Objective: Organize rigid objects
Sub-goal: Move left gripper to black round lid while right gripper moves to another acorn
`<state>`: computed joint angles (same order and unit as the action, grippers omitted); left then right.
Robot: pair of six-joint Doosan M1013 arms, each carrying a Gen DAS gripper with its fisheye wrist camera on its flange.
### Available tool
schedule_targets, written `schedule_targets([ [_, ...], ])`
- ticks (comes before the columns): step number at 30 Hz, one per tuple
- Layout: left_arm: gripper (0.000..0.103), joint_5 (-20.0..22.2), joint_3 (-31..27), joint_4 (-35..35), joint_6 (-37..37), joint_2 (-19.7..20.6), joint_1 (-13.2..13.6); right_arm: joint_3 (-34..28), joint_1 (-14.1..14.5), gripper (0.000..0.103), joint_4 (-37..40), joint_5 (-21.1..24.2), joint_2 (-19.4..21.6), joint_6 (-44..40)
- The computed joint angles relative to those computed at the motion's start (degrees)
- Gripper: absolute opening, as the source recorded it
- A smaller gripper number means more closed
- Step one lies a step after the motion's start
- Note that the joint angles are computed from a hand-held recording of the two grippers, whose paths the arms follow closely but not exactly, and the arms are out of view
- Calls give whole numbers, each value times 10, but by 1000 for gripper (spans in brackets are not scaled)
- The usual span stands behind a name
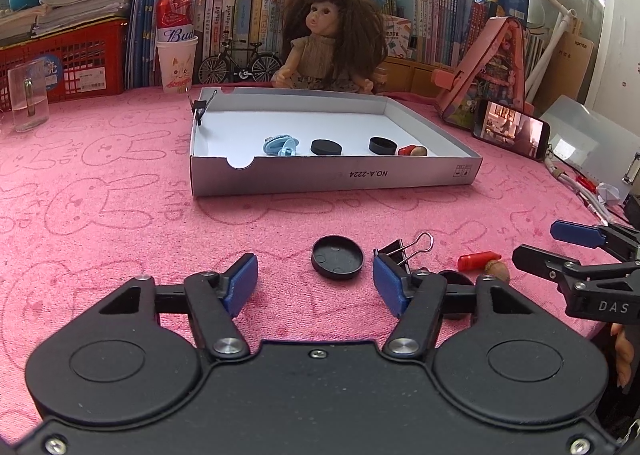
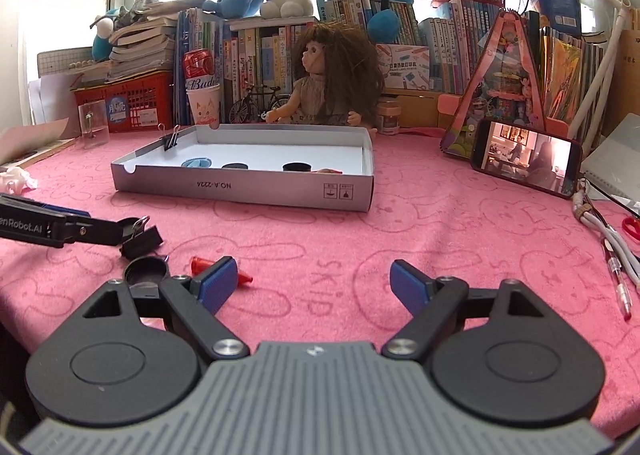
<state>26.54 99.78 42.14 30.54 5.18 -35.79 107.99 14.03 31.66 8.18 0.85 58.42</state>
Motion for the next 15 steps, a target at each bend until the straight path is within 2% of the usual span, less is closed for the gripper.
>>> schedule_targets([
  [3, 59, 1, -1, 6, -4, 2, -2, 5, 1, 90, 31, 1, -4, -35],
  [7, 57, 2, -4, 12, -8, 5, -4, 9, 0, 90, 127, 10, -7, -130],
  [9, 53, 4, -6, 20, -13, 7, -5, 9, 0, 87, 181, 20, -8, -188],
  [11, 50, 5, -9, 22, -15, 9, -6, 8, 2, 73, 189, 27, -8, -204],
  [15, 45, 0, -11, 18, -11, 12, -5, 3, 4, 58, 237, 52, -5, -264],
])
